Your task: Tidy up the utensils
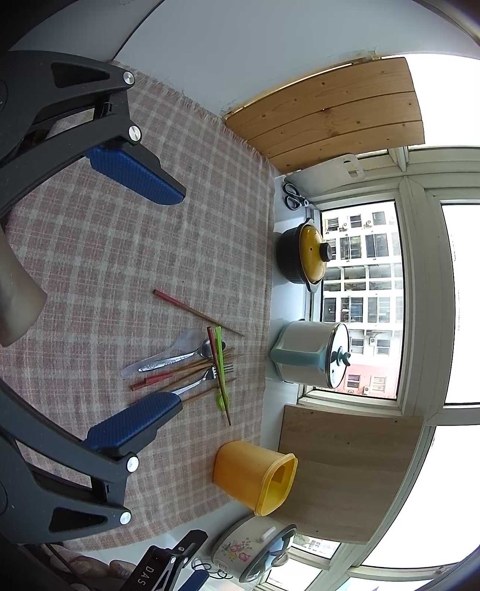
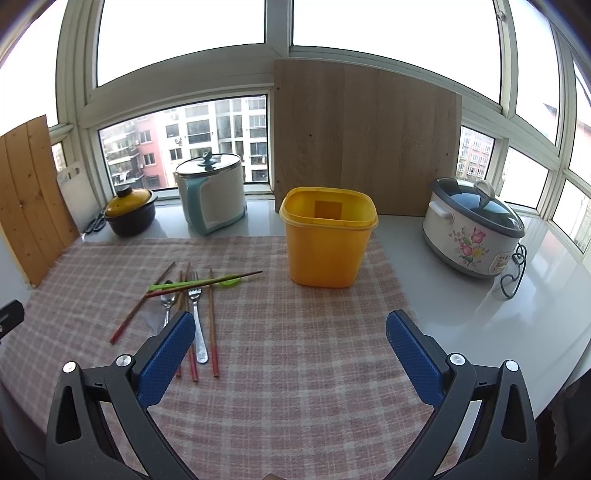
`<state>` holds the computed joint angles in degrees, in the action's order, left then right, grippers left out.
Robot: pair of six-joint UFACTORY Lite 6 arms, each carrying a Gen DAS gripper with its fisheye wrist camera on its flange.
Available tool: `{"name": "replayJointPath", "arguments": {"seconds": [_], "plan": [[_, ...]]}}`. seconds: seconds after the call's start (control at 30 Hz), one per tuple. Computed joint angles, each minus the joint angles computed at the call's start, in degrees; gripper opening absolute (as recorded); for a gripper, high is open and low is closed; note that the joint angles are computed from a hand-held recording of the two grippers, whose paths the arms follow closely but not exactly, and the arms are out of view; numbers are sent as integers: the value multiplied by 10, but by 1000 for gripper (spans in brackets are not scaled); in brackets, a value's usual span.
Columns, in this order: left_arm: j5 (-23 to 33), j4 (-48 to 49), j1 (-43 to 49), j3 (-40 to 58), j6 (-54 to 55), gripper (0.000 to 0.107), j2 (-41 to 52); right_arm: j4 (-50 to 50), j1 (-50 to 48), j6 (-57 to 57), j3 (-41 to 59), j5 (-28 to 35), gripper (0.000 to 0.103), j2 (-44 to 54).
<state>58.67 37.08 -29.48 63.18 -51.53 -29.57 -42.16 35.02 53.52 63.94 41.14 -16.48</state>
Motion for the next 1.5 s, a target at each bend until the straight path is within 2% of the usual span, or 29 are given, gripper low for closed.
{"name": "replayJointPath", "arguments": {"seconds": [1.03,1.27,1.5], "plan": [[-32,-21,13,-3,8,103,23,-4,-6,8,-12,-6,102,6],[-42,-29,27,-14,21,103,17,-3,-10,6,-14,-19,102,15],[-90,-83,103,-41,83,103,18,-2,-26,-3,-26,-70,102,20]]}}
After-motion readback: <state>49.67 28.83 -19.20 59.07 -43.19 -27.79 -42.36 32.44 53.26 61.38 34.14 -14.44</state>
